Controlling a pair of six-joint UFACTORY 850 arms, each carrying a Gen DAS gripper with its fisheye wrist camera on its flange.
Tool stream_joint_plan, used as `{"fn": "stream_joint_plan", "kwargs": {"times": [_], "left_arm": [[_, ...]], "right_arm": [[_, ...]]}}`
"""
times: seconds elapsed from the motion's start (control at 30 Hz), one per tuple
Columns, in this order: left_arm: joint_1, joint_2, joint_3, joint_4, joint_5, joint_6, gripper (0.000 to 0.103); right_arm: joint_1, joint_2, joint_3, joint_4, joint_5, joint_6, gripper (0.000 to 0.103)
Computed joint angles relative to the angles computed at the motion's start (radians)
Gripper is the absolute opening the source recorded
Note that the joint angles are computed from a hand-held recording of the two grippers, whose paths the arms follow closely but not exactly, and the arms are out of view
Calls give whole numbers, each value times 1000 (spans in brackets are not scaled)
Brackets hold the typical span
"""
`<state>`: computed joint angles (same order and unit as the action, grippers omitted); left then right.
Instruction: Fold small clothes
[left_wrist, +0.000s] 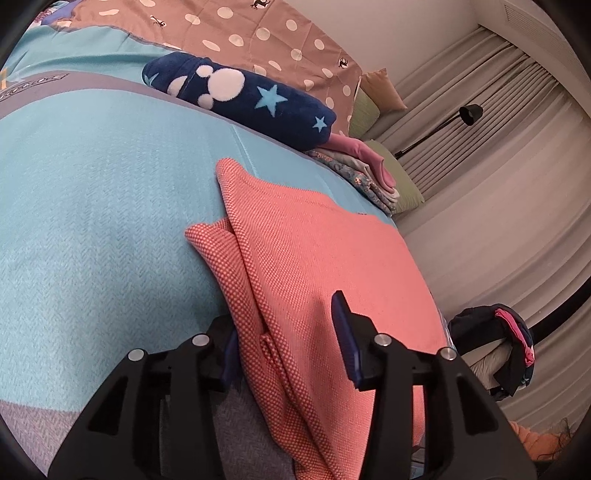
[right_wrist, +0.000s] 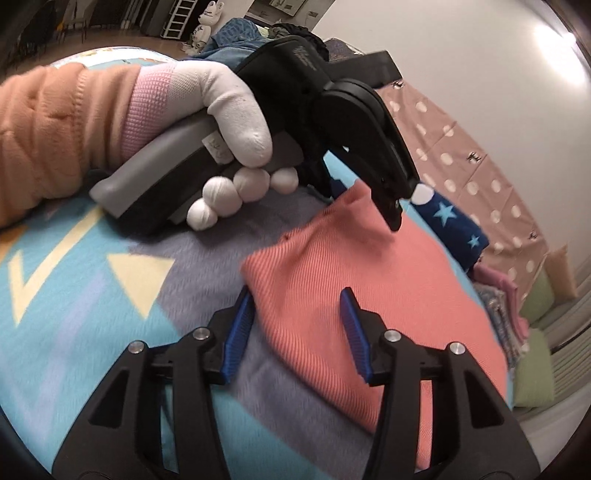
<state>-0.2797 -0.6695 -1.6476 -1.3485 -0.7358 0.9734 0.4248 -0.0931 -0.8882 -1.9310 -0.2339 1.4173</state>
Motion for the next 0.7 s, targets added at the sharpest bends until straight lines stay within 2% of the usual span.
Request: {"fn": "stream_joint_plan", "kwargs": {"times": [0.2, 0.3, 0.33, 0.43, 0.5, 0.53, 0.57, 0.6, 0.67, 0.7], "left_arm": [[-2, -67, -106, 49, -40, -77, 45], [-7, -85, -136, 69, -40, -91, 45], [-8, -86, -136, 67, -38, -86, 45], [-5, -85, -130, 46, -46, -70, 45], [-6, -83, -126, 52, -35, -82, 39], [-6, -82, -125, 61, -26, -102, 31], [-4, -84, -126, 67, -21, -126, 22], [-2, -87, -128, 68, -23, -147, 18], [2, -91, -133, 69, -29, -178, 14], [-2, -86, -134, 91, -15, -199, 14]], "right_arm": [[7, -30, -38, 111, -16, -73, 52], [4, -51, -66, 174, -22, -104, 61], [1, -55, -73, 197, -19, -118, 65], [-19, -66, -96, 328, 28, -223, 65], [-26, -69, -103, 371, 46, -252, 63], [-27, -69, -102, 352, 46, -232, 62], [-26, -68, -99, 321, 46, -201, 57], [-27, -65, -93, 279, 55, -168, 50], [-14, -61, -82, 197, 29, -98, 18], [-8, -60, -80, 181, 13, -74, 13]]}}
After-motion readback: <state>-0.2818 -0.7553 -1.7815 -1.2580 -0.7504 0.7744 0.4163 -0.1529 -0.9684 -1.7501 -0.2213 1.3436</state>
